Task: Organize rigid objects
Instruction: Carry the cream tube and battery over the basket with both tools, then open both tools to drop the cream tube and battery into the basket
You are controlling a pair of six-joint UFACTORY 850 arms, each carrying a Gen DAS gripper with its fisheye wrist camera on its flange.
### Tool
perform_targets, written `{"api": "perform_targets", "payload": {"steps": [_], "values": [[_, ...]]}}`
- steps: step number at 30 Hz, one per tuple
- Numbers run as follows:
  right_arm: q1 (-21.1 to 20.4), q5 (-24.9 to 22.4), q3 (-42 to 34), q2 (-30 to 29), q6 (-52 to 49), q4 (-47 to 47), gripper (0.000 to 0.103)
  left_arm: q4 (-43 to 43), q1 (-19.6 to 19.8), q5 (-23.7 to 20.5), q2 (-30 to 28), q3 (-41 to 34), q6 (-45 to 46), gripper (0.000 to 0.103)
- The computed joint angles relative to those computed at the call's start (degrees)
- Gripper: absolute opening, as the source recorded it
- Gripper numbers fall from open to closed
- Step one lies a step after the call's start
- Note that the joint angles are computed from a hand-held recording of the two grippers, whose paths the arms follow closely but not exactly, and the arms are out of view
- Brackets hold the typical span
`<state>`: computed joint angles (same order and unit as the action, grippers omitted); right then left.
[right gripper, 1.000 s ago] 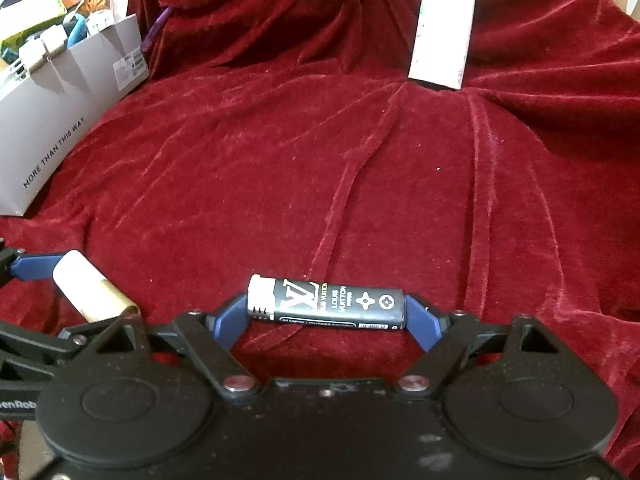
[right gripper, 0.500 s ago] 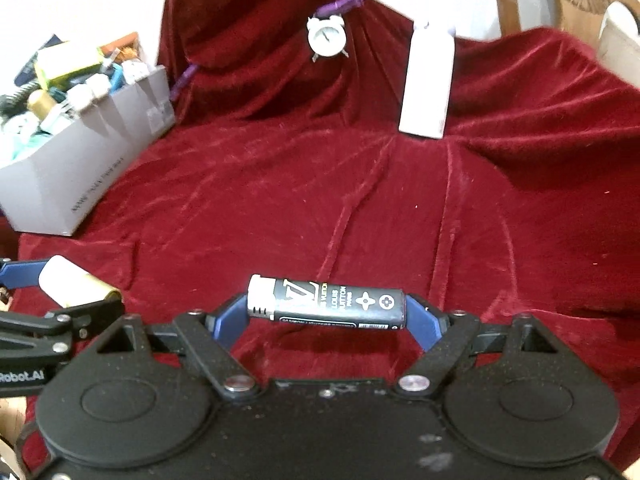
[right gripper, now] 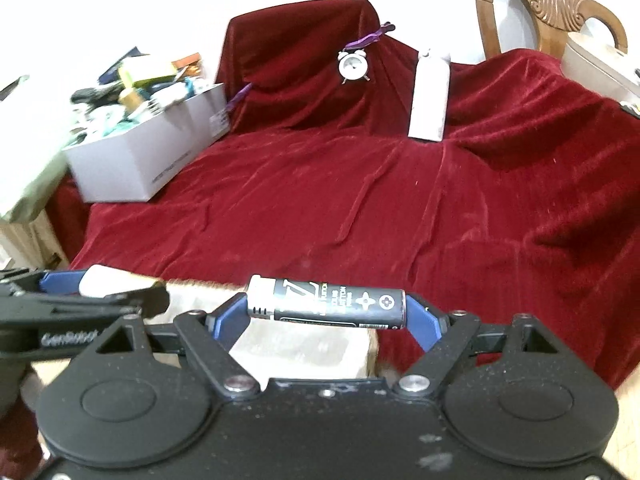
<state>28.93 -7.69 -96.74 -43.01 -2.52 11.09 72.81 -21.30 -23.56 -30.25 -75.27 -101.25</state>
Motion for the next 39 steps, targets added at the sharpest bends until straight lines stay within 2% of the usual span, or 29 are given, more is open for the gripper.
{"api": "perform_targets", "payload": {"steps": [4, 7, 9, 17, 24, 30, 39], "values": [[0.31, -0.54, 5.65, 3.31, -18.22, 17.23, 0.083, 0.25, -0.80, 1.41, 1.66, 3.07, -2.95, 0.080], [0.30, -3.27, 6.31, 3.08, -19.15, 18.65, 0.083, -5.58, -1.40, -0.56, 0.20, 2.09, 2.16, 0.080], [-0.05, -4.18, 6.24, 2.83, -18.14, 19.21, 0.083, -8.25, -1.14, 0.68, -0.03, 2.28, 4.31, 0.080], [0.28, -5.31, 5.43, 1.92, -10.59, 12.68, 0.083, -13.31, -0.80, 0.58, -0.63, 2.14, 7.32, 0.080], [0.97, -7.57, 3.21, 0.64, -6.43, 5.57, 0.083, -20.76, -0.10, 1.22, -1.40, 1.50, 14.20, 0.080], [1.36, -9.09, 1.98, -0.12, -3.40, 1.67, 0.083, -21.36, -0.17, 0.89, -1.35, 1.43, 15.07, 0.080], [1.10, -9.85, 1.59, -0.54, -4.10, 2.92, 0.083, -22.71, -0.04, 1.23, -1.45, 1.26, 16.13, 0.080]]}}
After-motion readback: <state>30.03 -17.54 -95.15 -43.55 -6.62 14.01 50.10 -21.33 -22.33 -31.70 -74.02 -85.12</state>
